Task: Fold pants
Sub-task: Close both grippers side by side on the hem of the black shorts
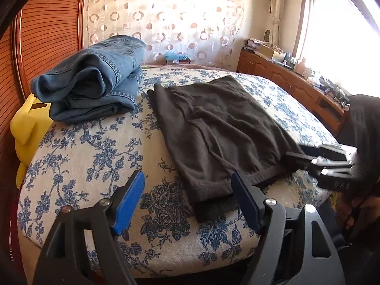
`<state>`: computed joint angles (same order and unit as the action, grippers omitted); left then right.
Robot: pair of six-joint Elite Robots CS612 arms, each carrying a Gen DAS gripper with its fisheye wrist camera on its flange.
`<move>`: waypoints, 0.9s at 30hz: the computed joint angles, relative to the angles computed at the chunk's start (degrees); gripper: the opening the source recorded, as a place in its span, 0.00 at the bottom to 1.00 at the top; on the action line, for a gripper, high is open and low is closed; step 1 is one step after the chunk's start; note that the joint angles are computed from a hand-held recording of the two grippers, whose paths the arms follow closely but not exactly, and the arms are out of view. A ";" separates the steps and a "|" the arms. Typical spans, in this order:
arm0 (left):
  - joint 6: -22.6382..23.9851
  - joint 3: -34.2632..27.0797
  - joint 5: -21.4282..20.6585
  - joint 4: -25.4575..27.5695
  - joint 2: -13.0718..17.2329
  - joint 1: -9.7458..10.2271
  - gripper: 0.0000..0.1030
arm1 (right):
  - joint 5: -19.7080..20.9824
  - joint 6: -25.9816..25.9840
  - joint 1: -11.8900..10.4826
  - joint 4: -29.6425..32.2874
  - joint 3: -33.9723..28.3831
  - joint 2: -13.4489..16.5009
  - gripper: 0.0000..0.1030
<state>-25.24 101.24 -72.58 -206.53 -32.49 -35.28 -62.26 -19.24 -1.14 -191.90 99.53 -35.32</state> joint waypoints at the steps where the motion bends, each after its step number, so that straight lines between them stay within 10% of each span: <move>1: -0.08 0.06 0.06 -0.37 -0.03 0.06 0.73 | -0.08 -0.08 0.04 0.31 -0.03 0.07 0.53; 27: -1.86 -0.51 -5.12 1.65 0.61 0.99 0.50 | -0.58 -1.84 0.13 -2.55 0.77 0.50 0.47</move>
